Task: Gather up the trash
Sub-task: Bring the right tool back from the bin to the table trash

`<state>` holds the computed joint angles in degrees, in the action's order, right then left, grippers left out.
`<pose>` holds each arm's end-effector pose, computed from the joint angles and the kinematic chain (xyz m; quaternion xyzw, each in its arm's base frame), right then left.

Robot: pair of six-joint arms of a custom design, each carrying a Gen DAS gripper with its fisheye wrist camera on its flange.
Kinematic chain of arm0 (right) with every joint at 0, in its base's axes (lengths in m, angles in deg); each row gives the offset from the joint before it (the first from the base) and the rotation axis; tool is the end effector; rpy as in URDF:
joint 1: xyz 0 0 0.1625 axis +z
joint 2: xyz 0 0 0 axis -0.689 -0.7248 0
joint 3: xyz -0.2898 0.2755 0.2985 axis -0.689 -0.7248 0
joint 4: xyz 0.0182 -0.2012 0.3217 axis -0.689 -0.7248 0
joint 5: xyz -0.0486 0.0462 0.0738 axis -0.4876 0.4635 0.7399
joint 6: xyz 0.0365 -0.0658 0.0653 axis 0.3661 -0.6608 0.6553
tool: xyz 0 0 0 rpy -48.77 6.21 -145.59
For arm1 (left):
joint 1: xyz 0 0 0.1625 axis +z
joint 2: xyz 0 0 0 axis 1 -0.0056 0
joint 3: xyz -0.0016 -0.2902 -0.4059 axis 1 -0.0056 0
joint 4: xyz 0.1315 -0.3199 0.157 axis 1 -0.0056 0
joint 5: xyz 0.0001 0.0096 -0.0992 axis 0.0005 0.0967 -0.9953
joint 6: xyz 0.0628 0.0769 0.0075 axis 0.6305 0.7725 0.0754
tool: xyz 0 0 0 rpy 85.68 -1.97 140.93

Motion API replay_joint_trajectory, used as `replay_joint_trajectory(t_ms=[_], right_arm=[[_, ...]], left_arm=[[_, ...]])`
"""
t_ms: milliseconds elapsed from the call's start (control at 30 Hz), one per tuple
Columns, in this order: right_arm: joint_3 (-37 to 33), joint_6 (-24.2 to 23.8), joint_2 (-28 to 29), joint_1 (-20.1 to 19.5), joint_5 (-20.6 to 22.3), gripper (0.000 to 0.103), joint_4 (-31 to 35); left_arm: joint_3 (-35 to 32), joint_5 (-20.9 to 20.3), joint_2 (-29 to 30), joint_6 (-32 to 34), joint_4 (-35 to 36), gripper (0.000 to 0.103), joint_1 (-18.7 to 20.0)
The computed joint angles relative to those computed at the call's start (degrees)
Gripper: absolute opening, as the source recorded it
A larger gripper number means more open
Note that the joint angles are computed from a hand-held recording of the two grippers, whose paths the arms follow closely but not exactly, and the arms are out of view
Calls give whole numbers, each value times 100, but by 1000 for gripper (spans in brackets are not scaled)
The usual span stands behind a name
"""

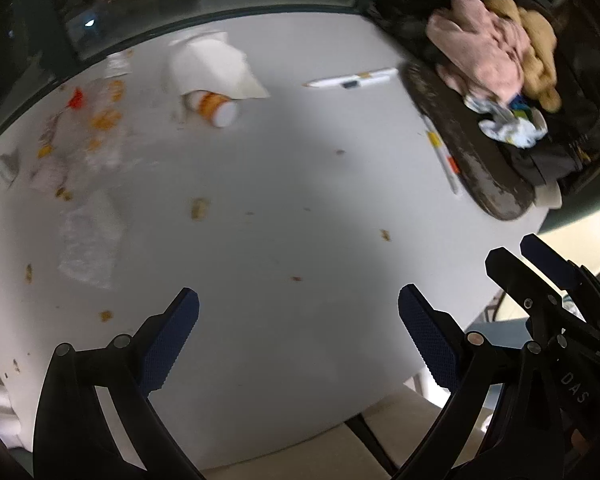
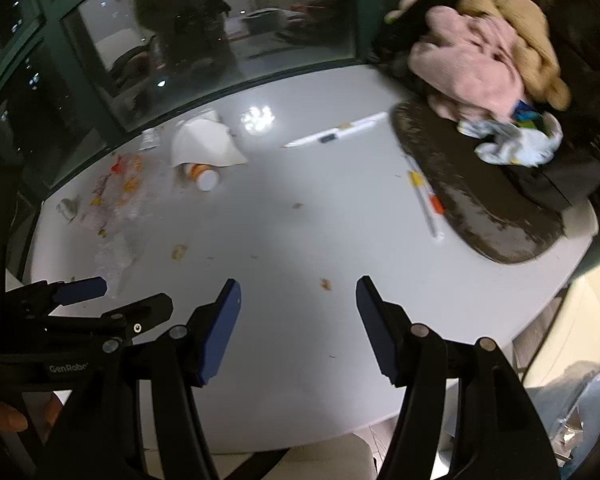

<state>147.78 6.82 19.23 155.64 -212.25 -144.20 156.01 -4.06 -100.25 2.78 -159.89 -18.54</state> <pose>0.3647 -0.7327 0.0118 0.0642 -0.9025 0.2772 0.3232 -0.0684 -0.7881 0.2788 0.1444 0.9410 -0.1161 0.2830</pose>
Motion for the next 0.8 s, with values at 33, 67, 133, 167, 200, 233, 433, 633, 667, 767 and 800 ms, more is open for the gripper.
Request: replay_joint_trajectory(t_ms=[33,67,133,167,200,233,433,633,667,767,800], right_arm=[[-187,-34,100,37,17,58,118],[-382,-72,206,73,28,58,230],[-740,-146,399,138,50,58,424],[-952,-195,509,174,64,58,538],[-1079,-229,581,198,70,58,599],[-1300,-279,694,234,73,58,712],[-2512,-396,1336,396,155,58,1456],[-3810,-358,2037,532,294,58,2334],[-4124,-351,2193,557,316,58,2544],[-5076,-355,2656,633,347,58,3105],[-5637,-374,2915,665,361,58,3429]], left_arm=[[-47,3,-34,9,16,97,51],[-86,-2,-66,17,33,97,97],[-219,-14,-110,27,91,97,195],[-272,-11,-135,46,98,97,236],[-323,-8,-157,73,97,97,278],[-387,-9,-179,103,99,97,322],[-670,-56,-316,128,253,97,612],[-960,-70,-450,134,483,97,934],[-991,-77,-463,140,494,97,969],[-1157,-99,-505,212,575,97,1097],[-1204,-105,-514,244,589,97,1129]])
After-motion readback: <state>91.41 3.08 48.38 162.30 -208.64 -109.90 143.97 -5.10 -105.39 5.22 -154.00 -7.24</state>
